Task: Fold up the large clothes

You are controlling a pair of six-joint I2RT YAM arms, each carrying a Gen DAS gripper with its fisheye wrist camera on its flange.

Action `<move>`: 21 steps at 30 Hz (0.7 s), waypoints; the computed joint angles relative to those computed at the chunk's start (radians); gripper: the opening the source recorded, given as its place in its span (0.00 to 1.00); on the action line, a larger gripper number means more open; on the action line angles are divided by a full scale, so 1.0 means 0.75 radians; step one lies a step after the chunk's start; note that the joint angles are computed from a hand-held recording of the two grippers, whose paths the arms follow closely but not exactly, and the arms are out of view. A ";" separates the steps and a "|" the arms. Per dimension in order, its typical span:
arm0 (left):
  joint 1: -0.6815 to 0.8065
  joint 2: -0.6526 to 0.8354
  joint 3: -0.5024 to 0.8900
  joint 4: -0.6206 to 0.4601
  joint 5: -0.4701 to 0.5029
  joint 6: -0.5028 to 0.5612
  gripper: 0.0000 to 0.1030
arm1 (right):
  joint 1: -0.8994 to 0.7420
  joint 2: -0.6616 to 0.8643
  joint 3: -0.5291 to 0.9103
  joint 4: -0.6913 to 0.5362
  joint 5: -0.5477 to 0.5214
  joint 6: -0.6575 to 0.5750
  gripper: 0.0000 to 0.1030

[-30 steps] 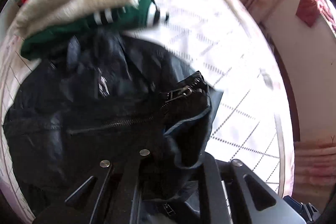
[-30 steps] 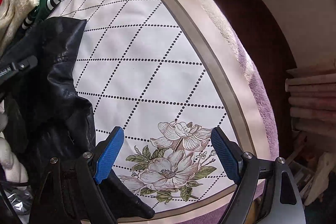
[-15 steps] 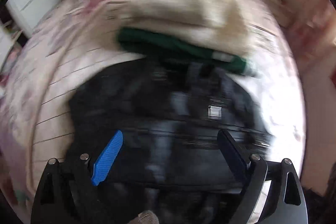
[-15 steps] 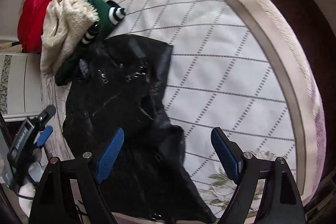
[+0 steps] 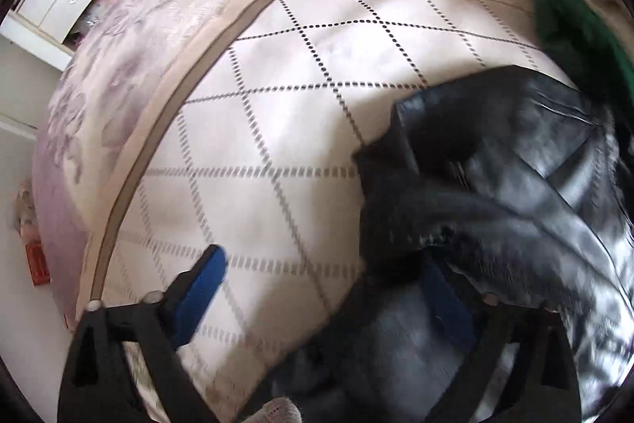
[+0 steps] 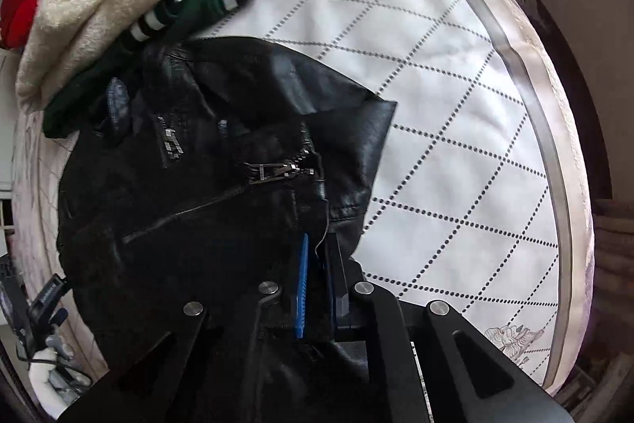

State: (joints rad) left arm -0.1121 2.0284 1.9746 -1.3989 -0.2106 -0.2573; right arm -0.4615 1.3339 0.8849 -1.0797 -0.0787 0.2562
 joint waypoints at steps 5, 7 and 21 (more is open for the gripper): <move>0.006 0.007 0.022 0.007 0.027 0.057 1.00 | 0.007 0.070 0.032 -0.016 0.006 0.043 0.08; -0.006 -0.069 -0.008 -0.008 0.012 0.084 1.00 | 0.029 -0.025 0.090 -0.059 0.049 0.095 0.08; -0.091 -0.105 -0.067 0.041 0.066 0.175 1.00 | 0.200 0.015 0.055 -0.099 -0.010 0.084 0.06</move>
